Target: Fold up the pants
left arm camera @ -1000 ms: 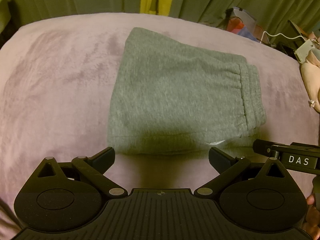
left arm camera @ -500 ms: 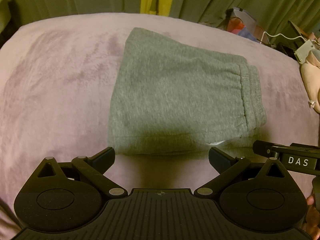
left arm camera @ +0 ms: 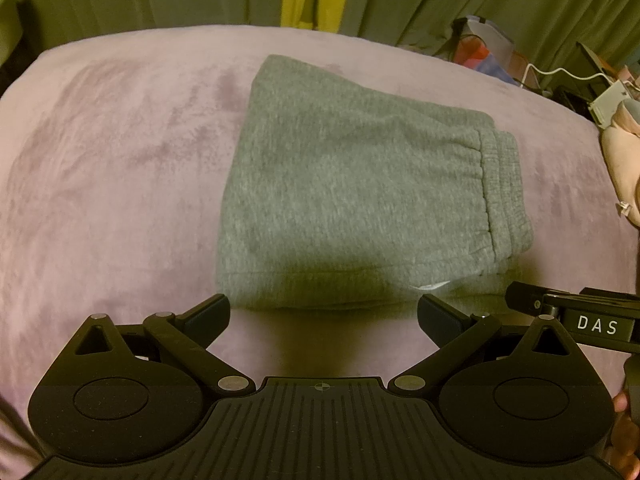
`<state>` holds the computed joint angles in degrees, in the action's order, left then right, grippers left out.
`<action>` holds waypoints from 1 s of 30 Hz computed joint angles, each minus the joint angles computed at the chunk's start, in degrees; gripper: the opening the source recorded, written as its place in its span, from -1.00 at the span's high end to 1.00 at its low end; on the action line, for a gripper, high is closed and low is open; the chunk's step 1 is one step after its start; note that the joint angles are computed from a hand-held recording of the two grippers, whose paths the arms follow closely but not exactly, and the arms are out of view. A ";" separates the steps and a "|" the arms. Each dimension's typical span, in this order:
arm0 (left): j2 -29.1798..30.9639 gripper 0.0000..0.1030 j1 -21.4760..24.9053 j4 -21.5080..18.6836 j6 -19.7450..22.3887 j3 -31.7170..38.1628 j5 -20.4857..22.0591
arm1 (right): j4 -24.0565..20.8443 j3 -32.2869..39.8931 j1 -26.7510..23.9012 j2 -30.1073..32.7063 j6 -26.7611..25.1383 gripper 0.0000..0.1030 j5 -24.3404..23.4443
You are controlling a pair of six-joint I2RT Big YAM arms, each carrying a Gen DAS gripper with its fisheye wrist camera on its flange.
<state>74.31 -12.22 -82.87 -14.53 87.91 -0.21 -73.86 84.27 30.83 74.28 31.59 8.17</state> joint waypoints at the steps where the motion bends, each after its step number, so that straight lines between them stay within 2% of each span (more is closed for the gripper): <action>1: -0.02 -1.00 -0.02 0.03 -0.04 -0.02 -0.05 | 0.02 -0.10 -0.04 -0.06 -0.03 -0.92 -0.04; 30: -0.45 -1.00 -0.04 0.33 -0.29 -0.80 -0.01 | 0.14 -0.45 0.49 -0.02 0.47 -0.92 0.27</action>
<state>73.86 -12.26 -82.54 -14.81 87.11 -0.22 -73.73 83.82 31.32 74.25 32.07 8.44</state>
